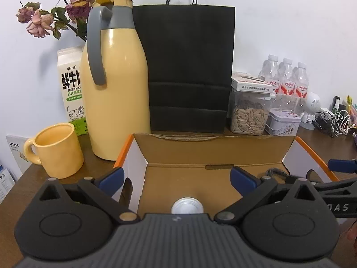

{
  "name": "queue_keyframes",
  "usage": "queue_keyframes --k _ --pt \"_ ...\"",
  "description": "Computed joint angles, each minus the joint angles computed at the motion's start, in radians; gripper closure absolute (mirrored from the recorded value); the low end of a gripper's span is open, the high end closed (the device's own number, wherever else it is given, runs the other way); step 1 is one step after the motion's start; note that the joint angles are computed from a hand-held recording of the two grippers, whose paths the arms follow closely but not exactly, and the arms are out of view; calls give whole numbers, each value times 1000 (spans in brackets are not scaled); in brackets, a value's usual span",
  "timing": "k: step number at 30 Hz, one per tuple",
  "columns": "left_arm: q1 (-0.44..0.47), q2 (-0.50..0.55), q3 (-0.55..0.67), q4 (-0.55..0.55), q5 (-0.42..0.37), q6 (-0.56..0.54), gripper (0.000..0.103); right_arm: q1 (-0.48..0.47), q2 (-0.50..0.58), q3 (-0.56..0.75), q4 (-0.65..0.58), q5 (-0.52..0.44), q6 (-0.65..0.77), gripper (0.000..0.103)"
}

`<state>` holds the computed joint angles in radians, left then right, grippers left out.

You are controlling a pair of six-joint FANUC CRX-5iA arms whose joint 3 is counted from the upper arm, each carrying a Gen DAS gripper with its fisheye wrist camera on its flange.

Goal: Organize objects
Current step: 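Carry the cable and bottle cap into the box and release both, then return both tools to the table and grasp the orange item with the right gripper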

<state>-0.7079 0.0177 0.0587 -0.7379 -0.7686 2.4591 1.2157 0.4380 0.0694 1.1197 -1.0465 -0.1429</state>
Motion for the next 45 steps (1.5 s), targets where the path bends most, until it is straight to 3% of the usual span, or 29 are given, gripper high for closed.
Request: queue_keyframes --k 13,21,33,45 --pt "-8 -46 -26 -11 13 10 0 13 -22 -25 46 -7 -36 0" --pt "-47 -134 -76 -88 15 82 0 47 -56 -67 146 -29 -81 0" --pt "-166 -284 -176 -217 -77 196 0 142 -93 -112 266 -112 -136 0" --pt "-244 -397 -272 -209 -208 208 0 258 -103 -144 238 -184 -171 0"
